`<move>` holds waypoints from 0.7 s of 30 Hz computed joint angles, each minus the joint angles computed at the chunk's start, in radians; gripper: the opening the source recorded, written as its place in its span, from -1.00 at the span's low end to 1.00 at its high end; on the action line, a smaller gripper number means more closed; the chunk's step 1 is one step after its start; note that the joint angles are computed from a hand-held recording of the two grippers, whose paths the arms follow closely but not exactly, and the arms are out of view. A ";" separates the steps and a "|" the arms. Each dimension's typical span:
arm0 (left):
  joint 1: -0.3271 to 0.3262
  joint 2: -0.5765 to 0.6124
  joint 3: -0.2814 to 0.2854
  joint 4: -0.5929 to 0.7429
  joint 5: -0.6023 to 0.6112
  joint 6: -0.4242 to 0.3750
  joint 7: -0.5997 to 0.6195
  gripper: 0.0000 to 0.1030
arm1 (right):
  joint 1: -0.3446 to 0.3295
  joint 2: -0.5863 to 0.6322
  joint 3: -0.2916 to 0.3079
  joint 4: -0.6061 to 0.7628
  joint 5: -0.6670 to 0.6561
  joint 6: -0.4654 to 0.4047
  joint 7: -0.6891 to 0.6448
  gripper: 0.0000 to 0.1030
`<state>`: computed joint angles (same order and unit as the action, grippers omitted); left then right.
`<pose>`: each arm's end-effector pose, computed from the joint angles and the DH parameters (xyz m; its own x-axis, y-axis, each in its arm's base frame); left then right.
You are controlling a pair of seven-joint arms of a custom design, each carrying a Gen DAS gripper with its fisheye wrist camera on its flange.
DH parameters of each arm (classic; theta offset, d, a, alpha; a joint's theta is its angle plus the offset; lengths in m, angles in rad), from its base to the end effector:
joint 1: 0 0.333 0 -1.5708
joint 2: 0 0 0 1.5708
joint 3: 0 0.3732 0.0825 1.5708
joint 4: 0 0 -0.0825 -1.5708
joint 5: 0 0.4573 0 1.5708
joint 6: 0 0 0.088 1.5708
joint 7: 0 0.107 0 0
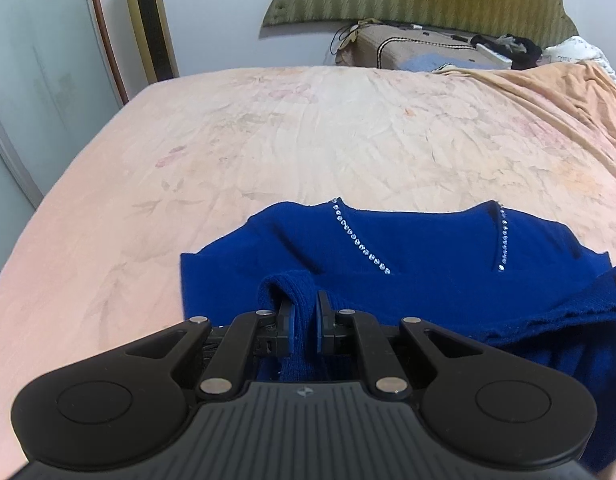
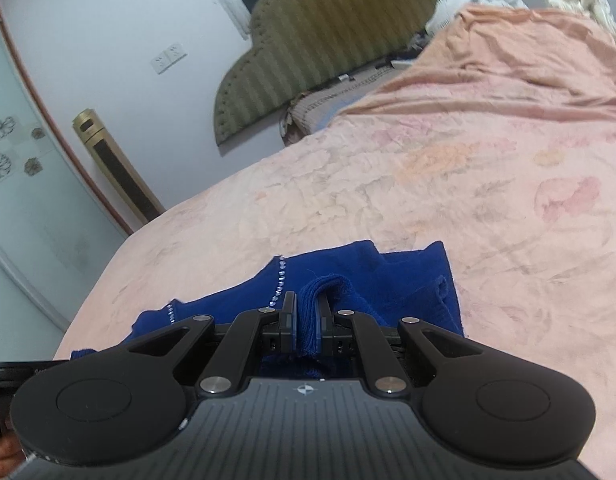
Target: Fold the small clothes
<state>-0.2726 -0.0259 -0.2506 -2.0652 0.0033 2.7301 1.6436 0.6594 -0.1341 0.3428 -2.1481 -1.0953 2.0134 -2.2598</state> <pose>0.5660 -0.3282 0.5484 -0.5479 -0.8347 -0.0556 -0.6264 0.4534 -0.6341 0.3529 0.4667 0.5118 -0.5462 -0.6837 -0.4840 -0.2240 0.6759 -0.7021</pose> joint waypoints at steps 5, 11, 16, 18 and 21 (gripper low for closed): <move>-0.007 0.061 0.002 0.058 0.039 -0.013 -0.037 -0.83 | -0.026 0.001 -0.028 -0.018 0.002 0.060 -0.007 -0.77; -0.032 0.146 0.021 0.143 0.098 -0.047 -0.099 -0.83 | -0.063 0.007 -0.052 -0.033 0.002 0.128 -0.032 -0.77; -0.055 0.192 0.039 0.182 0.136 -0.056 -0.143 -0.79 | -0.091 0.024 -0.073 -0.041 0.016 0.192 -0.046 -0.72; -0.053 0.209 0.039 0.197 0.117 -0.071 -0.139 -0.78 | -0.100 0.028 -0.079 -0.046 0.022 0.215 -0.038 -0.50; -0.043 0.224 0.034 0.216 0.057 -0.090 -0.121 -0.73 | -0.108 0.026 -0.076 -0.055 -0.007 0.216 -0.005 -0.09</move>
